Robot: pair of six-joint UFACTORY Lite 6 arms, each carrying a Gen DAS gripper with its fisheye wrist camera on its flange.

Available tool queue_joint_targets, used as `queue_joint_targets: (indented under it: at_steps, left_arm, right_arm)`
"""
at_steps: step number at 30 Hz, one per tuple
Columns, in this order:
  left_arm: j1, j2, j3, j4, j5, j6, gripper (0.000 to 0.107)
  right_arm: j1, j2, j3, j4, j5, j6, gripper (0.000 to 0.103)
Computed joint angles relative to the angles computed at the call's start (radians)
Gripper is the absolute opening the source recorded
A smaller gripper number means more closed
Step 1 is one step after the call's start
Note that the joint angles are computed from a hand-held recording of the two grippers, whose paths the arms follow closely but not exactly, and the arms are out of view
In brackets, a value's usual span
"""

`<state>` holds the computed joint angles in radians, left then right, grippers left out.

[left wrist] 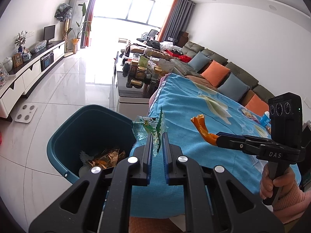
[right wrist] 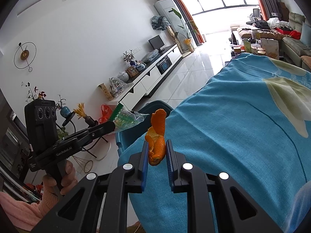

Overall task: Collect trash
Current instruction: 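Carry the clear wrapper and orange peel over the teal bin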

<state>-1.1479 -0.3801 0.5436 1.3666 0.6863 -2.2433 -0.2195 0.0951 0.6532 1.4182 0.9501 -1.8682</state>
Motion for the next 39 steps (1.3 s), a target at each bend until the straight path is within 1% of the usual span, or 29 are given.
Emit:
queue_joint_targets:
  at_steps: [11, 39]
  left_arm:
    - [0.023, -0.031, -0.023, -0.018, 0.007, 0.015, 0.010]
    - [0.084, -0.014, -0.032, -0.021, 0.010, 0.002, 0.010]
  right_arm:
    - [0.060, 0.028, 0.034, 0.016, -0.014, 0.019, 0.016]
    - [0.198, 0.097, 0.111, 0.047, -0.052, 0.055, 0.016]
